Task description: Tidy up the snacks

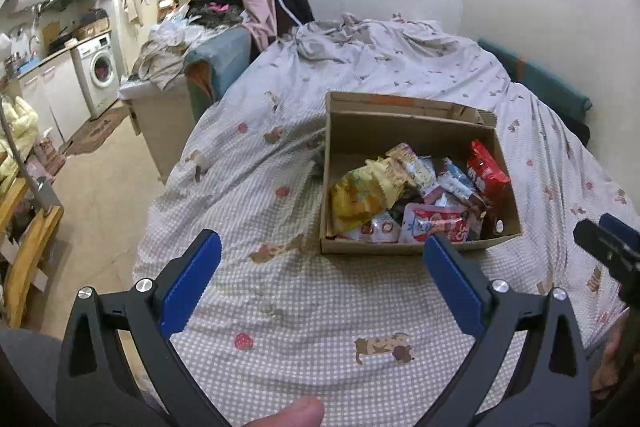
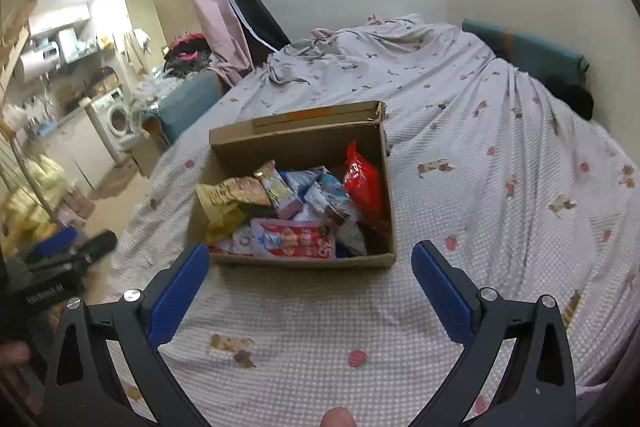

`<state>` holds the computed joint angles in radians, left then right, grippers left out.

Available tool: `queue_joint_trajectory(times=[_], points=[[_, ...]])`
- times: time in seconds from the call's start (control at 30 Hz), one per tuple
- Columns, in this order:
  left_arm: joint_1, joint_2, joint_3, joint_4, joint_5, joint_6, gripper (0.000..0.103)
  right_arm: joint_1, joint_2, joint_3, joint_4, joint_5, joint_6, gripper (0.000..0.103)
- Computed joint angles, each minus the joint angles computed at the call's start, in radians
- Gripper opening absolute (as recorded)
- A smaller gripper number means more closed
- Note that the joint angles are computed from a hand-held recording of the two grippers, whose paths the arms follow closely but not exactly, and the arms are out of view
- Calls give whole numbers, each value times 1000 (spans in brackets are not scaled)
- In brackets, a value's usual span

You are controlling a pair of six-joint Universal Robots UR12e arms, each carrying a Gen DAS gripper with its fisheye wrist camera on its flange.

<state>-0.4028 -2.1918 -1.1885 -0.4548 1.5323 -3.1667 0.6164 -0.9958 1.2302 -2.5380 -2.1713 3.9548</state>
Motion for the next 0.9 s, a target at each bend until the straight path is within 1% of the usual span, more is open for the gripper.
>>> queue_joint_trajectory(times=[0.1,0.17,0.27,0.4,0.53,0.77,0.9], points=[[-1,1,-5,-6,-3,-9,100,7,10,-12,29,-22,12,103],[-5,-4,0,-17,4,5,100,10,20,-28,56,-47,15,103],[-12,-14,11,-27,1,30,101,8,30,-40,81,-61,20,103],[-14,-25,27,-55,-26,21,101,0,34,-42,91,-48,31,103],[-17,-28,29,-46,-27,24,101,-3,37,-47,111,-52,39,103],[-16,-28,32,-51,-28,7,101,-4,40,-49,112,-49,36,103],[-16,-28,31,-45,-26,10,101,-5,43,-53,117,-51,30,103]])
